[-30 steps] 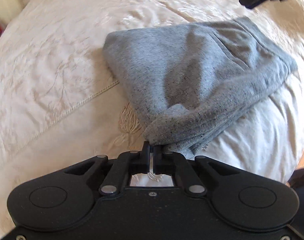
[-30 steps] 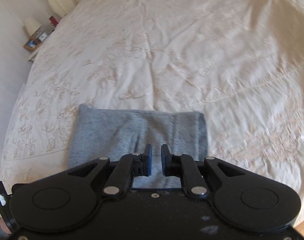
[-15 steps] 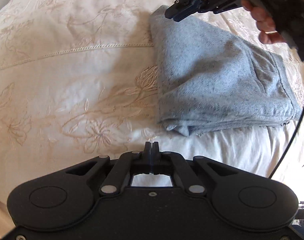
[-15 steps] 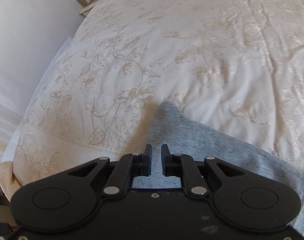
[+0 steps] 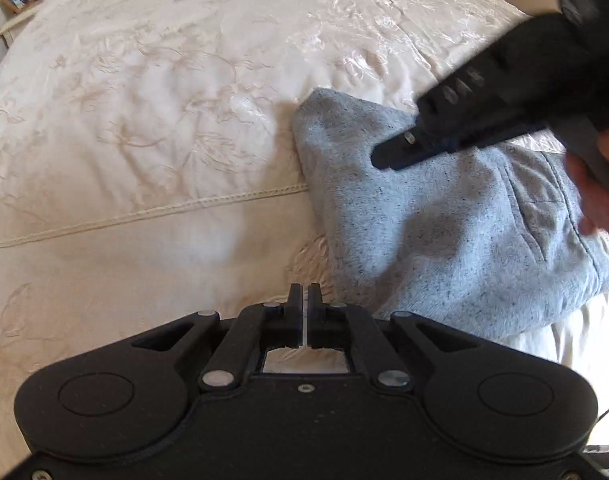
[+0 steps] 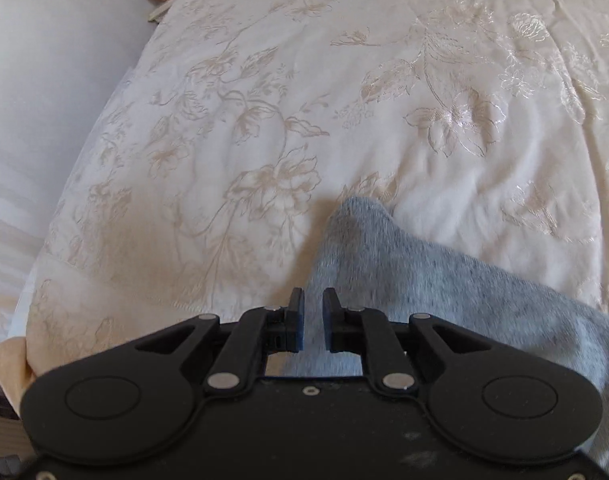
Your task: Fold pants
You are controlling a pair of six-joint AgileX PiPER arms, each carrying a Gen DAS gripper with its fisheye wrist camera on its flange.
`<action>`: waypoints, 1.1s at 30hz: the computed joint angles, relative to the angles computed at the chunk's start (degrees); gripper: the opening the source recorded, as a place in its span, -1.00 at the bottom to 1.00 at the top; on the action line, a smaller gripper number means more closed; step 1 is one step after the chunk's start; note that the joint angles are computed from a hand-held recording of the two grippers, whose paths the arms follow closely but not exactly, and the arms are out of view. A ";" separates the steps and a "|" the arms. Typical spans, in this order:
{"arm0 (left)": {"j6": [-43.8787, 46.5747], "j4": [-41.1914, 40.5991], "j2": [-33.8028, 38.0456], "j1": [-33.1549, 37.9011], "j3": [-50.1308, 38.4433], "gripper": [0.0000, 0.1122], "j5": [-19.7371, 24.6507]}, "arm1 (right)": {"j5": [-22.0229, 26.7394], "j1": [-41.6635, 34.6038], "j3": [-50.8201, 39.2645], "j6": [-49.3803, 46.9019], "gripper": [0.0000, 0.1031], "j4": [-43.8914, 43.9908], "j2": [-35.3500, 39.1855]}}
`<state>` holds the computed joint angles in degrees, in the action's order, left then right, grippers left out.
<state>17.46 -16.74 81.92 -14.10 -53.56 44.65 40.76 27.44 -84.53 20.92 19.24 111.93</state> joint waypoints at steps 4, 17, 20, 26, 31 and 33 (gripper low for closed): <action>0.37 0.46 3.92 -1.68 -0.37 -1.00 8.31 | -1.16 2.75 13.23 1.50 -0.74 -0.60 -9.89; -8.78 6.54 -9.59 -7.67 0.97 -0.84 5.04 | -4.67 15.57 39.73 34.34 -0.72 -19.01 -37.76; -15.95 12.43 -2.87 -12.70 -2.23 -0.58 0.69 | -1.49 15.63 41.71 42.45 -0.68 -29.07 -41.36; -18.41 20.56 3.40 -19.44 -2.35 -0.58 4.86 | 3.09 5.93 51.13 36.38 -0.81 -25.05 -46.76; -15.79 16.19 1.07 -14.78 -6.74 -0.36 4.25 | 6.89 6.12 53.07 45.91 -0.26 -34.52 -56.31; -17.84 15.54 4.70 -13.07 -9.81 -0.18 3.48 | 4.75 4.65 53.99 48.82 -0.19 -39.17 -57.19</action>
